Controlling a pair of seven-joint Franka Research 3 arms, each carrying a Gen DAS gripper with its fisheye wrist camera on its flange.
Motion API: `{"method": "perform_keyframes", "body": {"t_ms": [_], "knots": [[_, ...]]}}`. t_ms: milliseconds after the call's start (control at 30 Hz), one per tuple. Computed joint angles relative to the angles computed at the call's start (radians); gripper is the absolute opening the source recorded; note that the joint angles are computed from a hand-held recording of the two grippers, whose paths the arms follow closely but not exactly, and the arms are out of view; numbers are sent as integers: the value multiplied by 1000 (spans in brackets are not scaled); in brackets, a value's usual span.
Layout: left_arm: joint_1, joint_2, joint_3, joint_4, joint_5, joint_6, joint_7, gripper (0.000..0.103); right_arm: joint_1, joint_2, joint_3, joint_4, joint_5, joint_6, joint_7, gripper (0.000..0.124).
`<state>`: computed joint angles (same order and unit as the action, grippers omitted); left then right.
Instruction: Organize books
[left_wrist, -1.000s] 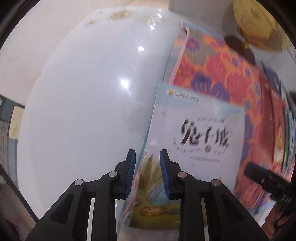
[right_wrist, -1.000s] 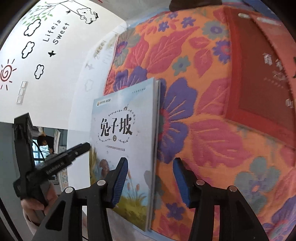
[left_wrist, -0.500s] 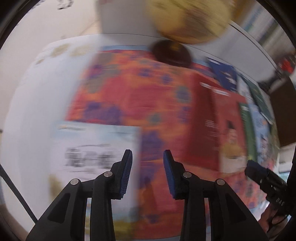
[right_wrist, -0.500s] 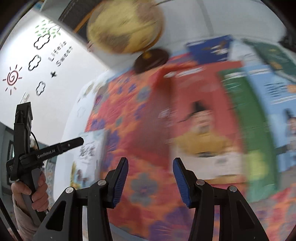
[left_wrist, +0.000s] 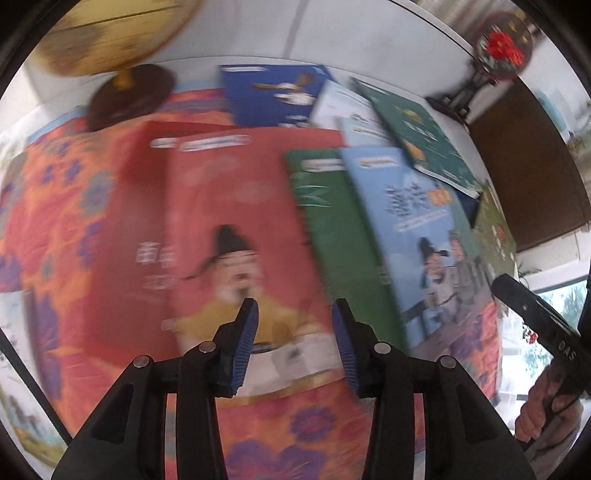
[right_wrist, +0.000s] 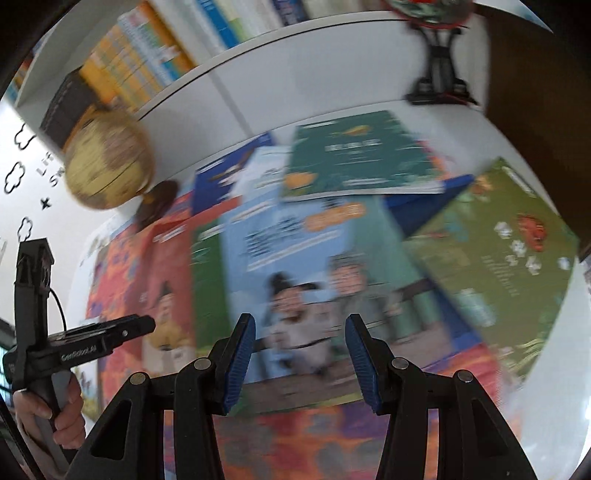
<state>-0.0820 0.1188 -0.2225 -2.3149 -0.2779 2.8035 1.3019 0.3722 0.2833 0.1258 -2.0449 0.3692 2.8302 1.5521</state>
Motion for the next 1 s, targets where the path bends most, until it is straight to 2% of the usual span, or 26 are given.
{"method": "perform_keyframes", "body": {"t_ms": [133,300,333,433,467,500,567,633,767,900,1000], "knots": [[-11,63,-26,72,-2,-18,4,39,-49,19,-2,12,31,-28,-49,49],[12,126,-91,137,-102,-37,99,39,-62,79,-15,76,20,-93,-75,49],[7,132,-91,144,-99,-42,96,41,-60,93,-20,90,11,-107,-74,49],[-15,143,-87,153,-53,-16,74,57,-30,123,-59,105,-59,-102,-25,51],[-12,146,-92,155,-55,-13,78,62,-48,123,-40,99,-36,-81,-47,51],[-13,148,-93,157,-51,-8,74,62,-58,123,-32,100,-23,-84,-53,52],[-18,152,-92,162,-29,-9,64,62,-112,124,26,110,66,-115,-130,54],[25,156,-142,168,-114,-25,157,62,-123,116,45,106,106,-143,-183,53],[-23,122,-92,140,-14,-55,103,63,-79,74,29,61,97,-171,-194,53],[-17,66,-95,75,-56,-70,150,63,-57,30,33,11,122,-200,-192,55],[-21,16,-90,25,-118,-123,205,63,-43,-9,40,-31,149,-233,-197,56]]}}
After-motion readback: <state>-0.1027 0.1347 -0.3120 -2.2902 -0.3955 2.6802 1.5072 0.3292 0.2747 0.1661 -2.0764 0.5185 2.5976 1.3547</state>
